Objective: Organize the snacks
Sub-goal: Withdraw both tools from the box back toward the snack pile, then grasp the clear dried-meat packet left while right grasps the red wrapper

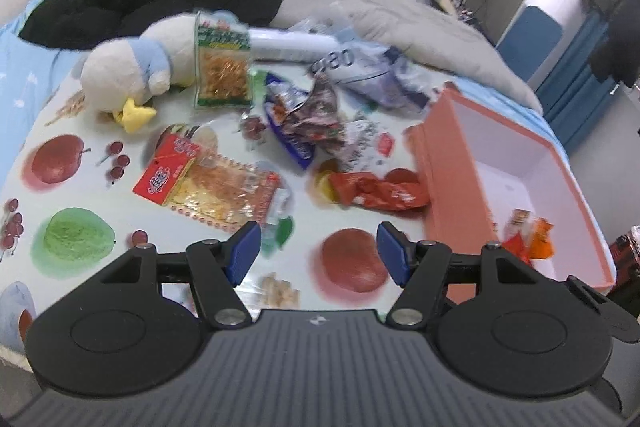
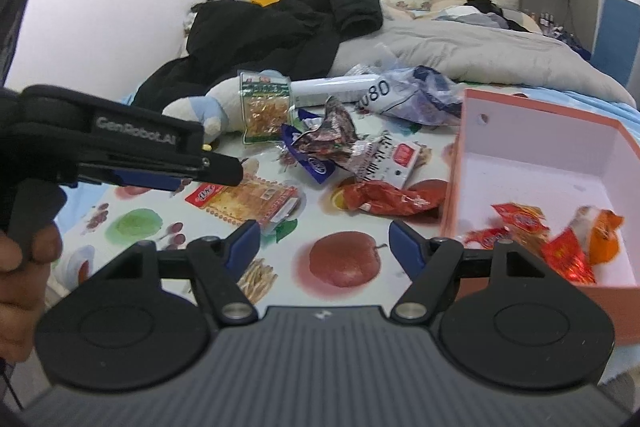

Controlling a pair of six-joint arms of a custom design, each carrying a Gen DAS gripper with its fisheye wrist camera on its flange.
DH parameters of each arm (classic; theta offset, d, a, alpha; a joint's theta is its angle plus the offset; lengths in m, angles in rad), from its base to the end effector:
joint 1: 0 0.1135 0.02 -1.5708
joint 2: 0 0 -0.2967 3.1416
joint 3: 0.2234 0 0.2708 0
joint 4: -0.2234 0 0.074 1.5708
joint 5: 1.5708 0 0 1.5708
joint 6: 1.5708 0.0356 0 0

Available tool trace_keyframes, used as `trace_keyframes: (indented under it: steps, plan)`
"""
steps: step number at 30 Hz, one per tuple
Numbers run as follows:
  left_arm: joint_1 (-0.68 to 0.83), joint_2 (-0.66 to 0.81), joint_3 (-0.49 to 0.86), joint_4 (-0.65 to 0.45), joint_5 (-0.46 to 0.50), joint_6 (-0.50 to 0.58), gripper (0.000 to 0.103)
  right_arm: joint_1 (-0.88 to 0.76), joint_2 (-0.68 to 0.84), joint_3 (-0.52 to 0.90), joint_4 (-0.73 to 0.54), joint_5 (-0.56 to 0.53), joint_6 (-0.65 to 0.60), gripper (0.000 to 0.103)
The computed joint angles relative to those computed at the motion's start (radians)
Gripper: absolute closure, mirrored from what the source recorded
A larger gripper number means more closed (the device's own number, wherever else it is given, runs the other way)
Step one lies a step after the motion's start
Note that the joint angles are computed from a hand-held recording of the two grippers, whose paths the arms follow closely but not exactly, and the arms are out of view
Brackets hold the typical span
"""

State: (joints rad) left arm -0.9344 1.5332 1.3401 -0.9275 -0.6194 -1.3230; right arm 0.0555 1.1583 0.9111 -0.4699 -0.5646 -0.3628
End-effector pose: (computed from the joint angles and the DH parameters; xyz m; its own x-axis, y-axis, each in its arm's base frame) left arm 0.2094 -0.2486 0.3255 -0.6205 -0.4885 -0.6135 -0.3949 0.8705 -0.2937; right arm 0.2488 0.0329 0.3105 -0.4539 -0.3255 -0.8295 -0.6531 0.7548 0.0613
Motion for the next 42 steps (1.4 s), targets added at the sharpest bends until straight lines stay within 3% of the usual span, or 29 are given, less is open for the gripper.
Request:
trace_keyframes:
  steps: [4, 6, 12, 17, 24, 27, 36, 42]
  plan:
    - [0.128, -0.015, -0.109, 0.120, 0.091, 0.128, 0.033, 0.093, 0.072, -0.024, 0.123, 0.089, 0.049, 0.030]
    - [0.189, -0.011, -0.152, 0.181, 0.125, 0.198, 0.019, 0.132, 0.120, -0.028, 0.182, 0.136, 0.072, 0.030]
    - [0.367, 0.042, -0.229, 0.338, 0.239, 0.365, 0.006, 0.210, 0.256, -0.001, 0.312, 0.250, 0.113, 0.030]
    - [0.468, 0.118, -0.233, 0.421, 0.350, 0.557, 0.006, 0.234, 0.376, 0.043, 0.383, 0.290, 0.138, 0.030]
    - [0.540, 0.242, -0.175, 0.426, 0.398, 0.728, 0.006, 0.273, 0.499, 0.086, 0.470, 0.366, 0.126, 0.027]
    - [0.547, 0.278, -0.161, 0.427, 0.387, 0.770, 0.006, 0.287, 0.558, 0.125, 0.478, 0.416, 0.122, 0.018]
    - [0.556, 0.311, -0.138, 0.427, 0.394, 0.809, 0.006, 0.308, 0.646, 0.153, 0.577, 0.459, 0.103, 0.018]
    - [0.549, 0.306, -0.146, 0.431, 0.385, 0.802, 0.008, 0.295, 0.713, 0.214, 0.562, 0.475, 0.118, 0.018]
